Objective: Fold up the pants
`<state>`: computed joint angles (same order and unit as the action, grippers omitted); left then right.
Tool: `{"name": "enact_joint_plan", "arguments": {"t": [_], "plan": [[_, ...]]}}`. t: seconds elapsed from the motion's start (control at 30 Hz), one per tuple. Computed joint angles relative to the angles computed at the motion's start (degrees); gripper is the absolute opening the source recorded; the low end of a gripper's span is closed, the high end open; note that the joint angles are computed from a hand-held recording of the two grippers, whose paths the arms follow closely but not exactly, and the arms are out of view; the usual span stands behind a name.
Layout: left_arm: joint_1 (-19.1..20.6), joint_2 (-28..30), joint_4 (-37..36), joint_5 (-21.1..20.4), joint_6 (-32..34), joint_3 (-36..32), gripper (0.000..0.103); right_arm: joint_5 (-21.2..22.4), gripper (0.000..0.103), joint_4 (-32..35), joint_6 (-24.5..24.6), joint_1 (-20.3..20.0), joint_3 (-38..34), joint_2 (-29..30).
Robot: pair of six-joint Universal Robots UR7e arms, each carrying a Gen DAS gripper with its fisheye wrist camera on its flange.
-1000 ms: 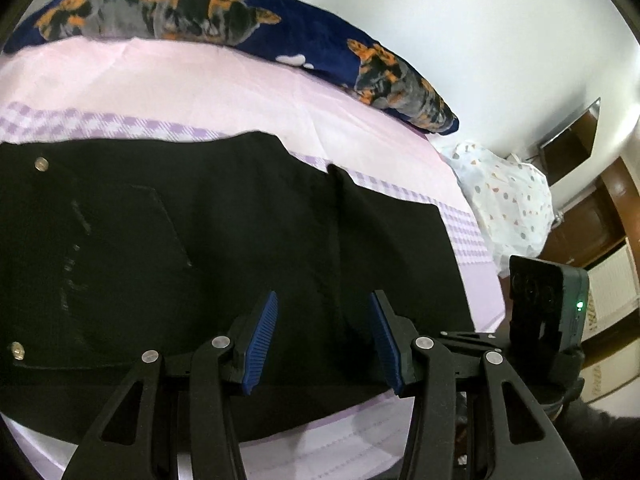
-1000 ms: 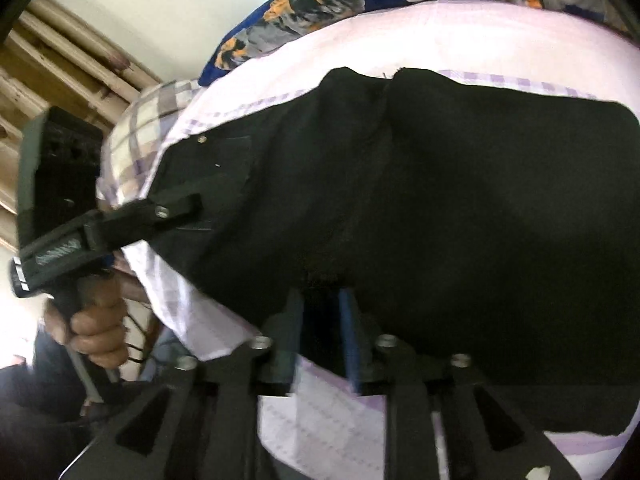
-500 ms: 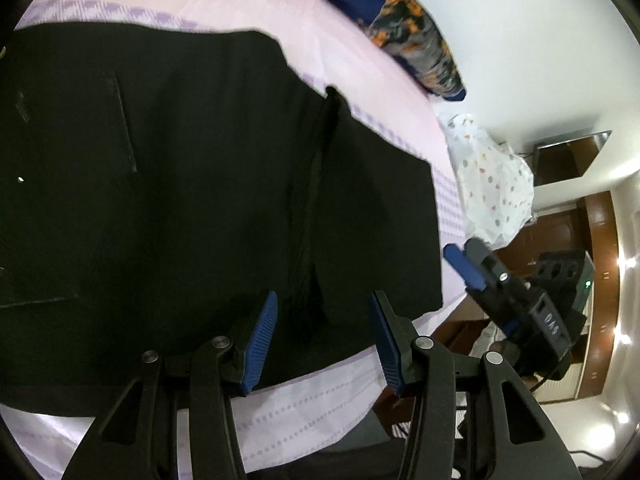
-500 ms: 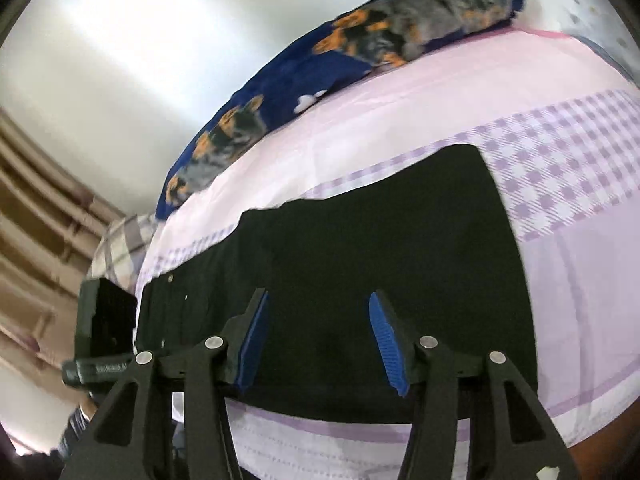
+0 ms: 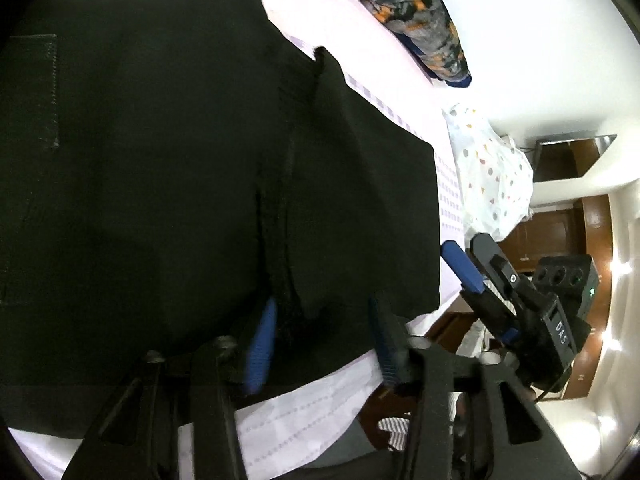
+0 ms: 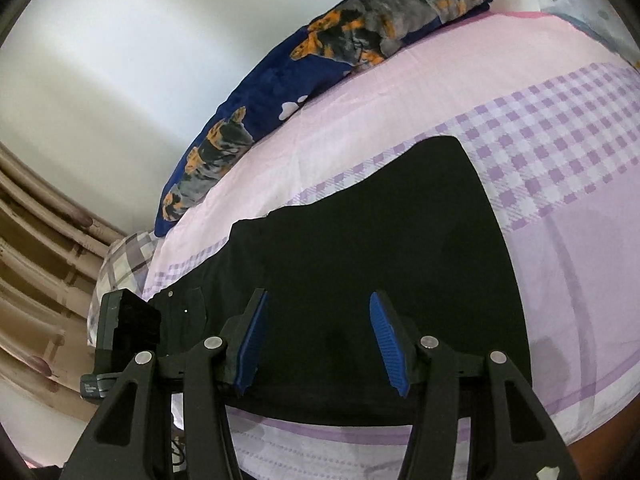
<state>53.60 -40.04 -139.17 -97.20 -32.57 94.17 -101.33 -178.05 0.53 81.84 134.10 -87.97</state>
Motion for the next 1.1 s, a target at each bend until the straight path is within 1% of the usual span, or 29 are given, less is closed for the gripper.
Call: {"name": "enact_joint_plan", "arguments": {"t": [0.03, 0.13, 0.23, 0.37, 0.4, 0.5, 0.53, 0.57, 0.67, 0.7, 0.8, 0.87, 0.9, 0.97, 1.0, 1.07, 1.1], "plan": [[-0.4, 0.1, 0.5, 1.0, 0.1, 0.0, 0.01, 0.1, 0.05, -0.1, 0.1, 0.0, 0.0, 0.0], [-0.7, -0.3, -0.2, 2.0, -0.1, 0.3, 0.007, -0.2, 0.05, -0.3, 0.1, -0.1, 0.2, 0.1], [-1.8, -1.4, -0.2, 4.0, 0.4, 0.9, 0.007, -0.2, 0.05, 0.0, 0.8, -0.2, 0.2, 0.0], [-2.4, -2.4, 1.9, 6.7, 0.6, 1.7, 0.007, -0.2, 0.05, 0.4, 1.3, -0.4, 0.1, 0.0], [-2.1, -2.1, 2.9, 6.8, 0.0, 1.5, 0.007, -0.2, 0.051, 0.7, 1.4, -0.4, 0.0, 0.2], [-1.2, -1.6, 2.9, 5.6, -1.5, 1.4, 0.007, -1.2, 0.051, 2.0, 1.7, -0.1, -0.4, 0.9], [-1.3, -1.7, 3.3, 5.8, -1.3, 1.4, 0.008, -2.8, 0.051, 0.7, 1.4, 0.4, -0.3, 1.5], [-1.5, -1.7, 3.8, 6.3, -0.9, 1.2, 0.008, -3.3, 0.051, 0.7, 1.2, 0.6, -0.3, 1.7], [-2.4, -1.8, 4.8, 8.5, 0.1, 0.7, 0.015, -4.2, 0.051, 0.7, 1.2, 0.9, -0.5, 2.2], [-2.7, -2.1, 4.6, 9.4, 0.2, 1.0, 0.019, -4.7, 0.051, 0.8, 1.1, 1.1, -0.6, 2.5], [-3.9, -3.8, 1.5, 14.2, 1.7, 2.7, 0.025, -7.4, 0.051, 0.6, 0.3, 2.2, -1.3, 3.8], [-5.1, -5.2, -0.9, 18.7, 3.6, 4.3, 0.027, -9.7, 0.051, 0.7, -0.6, 3.1, -2.2, 5.3], [-5.9, -6.0, -2.0, 21.9, 4.3, 5.3, 0.031, -10.6, 0.051, 0.3, -1.3, 3.5, -2.6, 6.2], [-7.9, -7.5, -5.1, 30.4, 6.1, 7.7, 0.033, -11.5, 0.051, 0.3, -2.7, 4.4, -3.8, 8.0], [-8.6, -8.1, -6.9, 33.7, 6.9, 8.9, 0.034, -11.7, 0.051, 0.2, -3.2, 4.6, -4.2, 8.6], [-9.1, -10.1, -9.0, 38.6, 7.0, 11.3, 0.037, -12.2, 0.05, -0.1, -5.1, 5.6, -5.5, 10.6], [-9.0, -10.7, -9.8, 39.8, 6.7, 12.1, 0.038, -12.7, 0.05, -0.4, -6.1, 6.1, -6.3, 11.9]]}}
